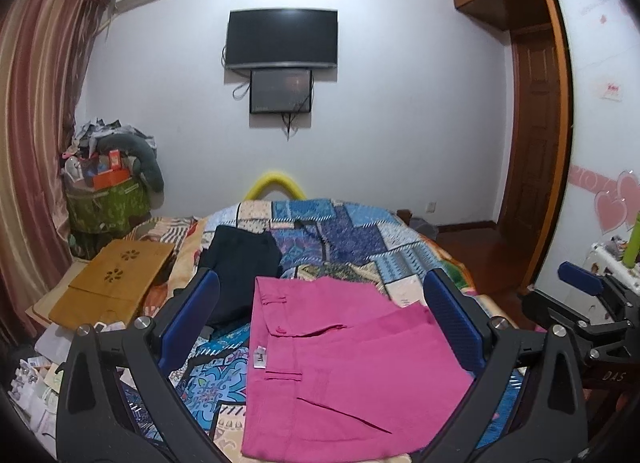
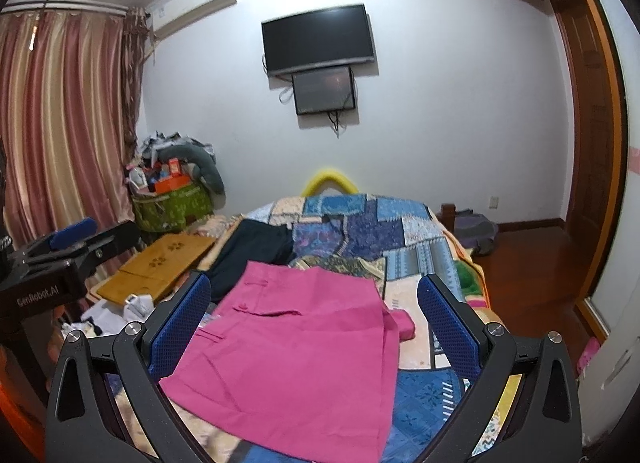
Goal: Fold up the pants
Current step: 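Lower both tools to the pink pants' waistband and hem edges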
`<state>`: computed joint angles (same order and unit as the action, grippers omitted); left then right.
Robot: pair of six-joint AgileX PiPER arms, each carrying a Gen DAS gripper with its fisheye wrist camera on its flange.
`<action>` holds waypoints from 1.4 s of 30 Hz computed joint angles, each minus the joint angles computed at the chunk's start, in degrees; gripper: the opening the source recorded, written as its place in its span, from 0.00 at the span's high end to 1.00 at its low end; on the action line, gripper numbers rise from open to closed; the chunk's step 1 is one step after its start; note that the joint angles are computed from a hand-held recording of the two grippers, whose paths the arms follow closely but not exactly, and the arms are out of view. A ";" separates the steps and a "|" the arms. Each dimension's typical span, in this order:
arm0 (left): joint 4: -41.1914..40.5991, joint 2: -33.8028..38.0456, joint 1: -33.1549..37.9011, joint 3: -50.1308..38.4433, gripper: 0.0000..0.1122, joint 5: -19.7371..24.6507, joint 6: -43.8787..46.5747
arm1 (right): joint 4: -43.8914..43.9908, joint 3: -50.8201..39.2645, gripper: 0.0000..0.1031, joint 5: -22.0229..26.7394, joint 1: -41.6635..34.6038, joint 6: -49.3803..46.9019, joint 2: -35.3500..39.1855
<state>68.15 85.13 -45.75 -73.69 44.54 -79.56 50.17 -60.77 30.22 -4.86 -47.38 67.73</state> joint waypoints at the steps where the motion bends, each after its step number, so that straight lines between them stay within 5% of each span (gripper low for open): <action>1: -1.78 1.16 1.34 -0.91 0.08 -0.88 1.93 | -0.39 -0.33 0.00 -0.53 0.06 -0.18 1.41; 9: -28.85 14.94 16.01 -12.90 0.11 -7.76 27.11 | -4.46 -4.48 0.00 -3.50 -1.02 -1.78 14.54; 15: -45.72 27.65 23.48 -26.47 0.20 -2.94 46.03 | -10.47 -15.90 0.07 5.87 -3.67 2.45 27.40; 19: -53.60 36.01 27.05 -37.01 0.41 4.73 55.41 | -13.09 -23.49 0.17 10.79 -4.13 4.09 34.51; 23: -60.25 42.42 30.01 -45.23 0.42 10.44 62.84 | -14.91 -32.44 0.28 16.02 -4.02 5.54 41.76; 29: -66.56 47.54 32.25 -51.13 0.42 17.23 67.31 | -18.63 -48.66 0.46 26.91 -2.85 9.70 52.98; 32: -69.45 49.09 33.03 -52.11 0.50 19.05 68.62 | -19.94 -54.06 0.51 30.55 -2.33 11.42 56.82; 36: -70.95 49.53 33.03 -52.60 0.56 18.79 70.51 | -20.35 -55.96 0.65 31.93 -1.83 12.50 58.84; 42: -73.95 55.34 33.90 -62.05 0.60 24.57 73.37 | -19.88 -58.86 0.86 33.53 -1.81 13.48 61.40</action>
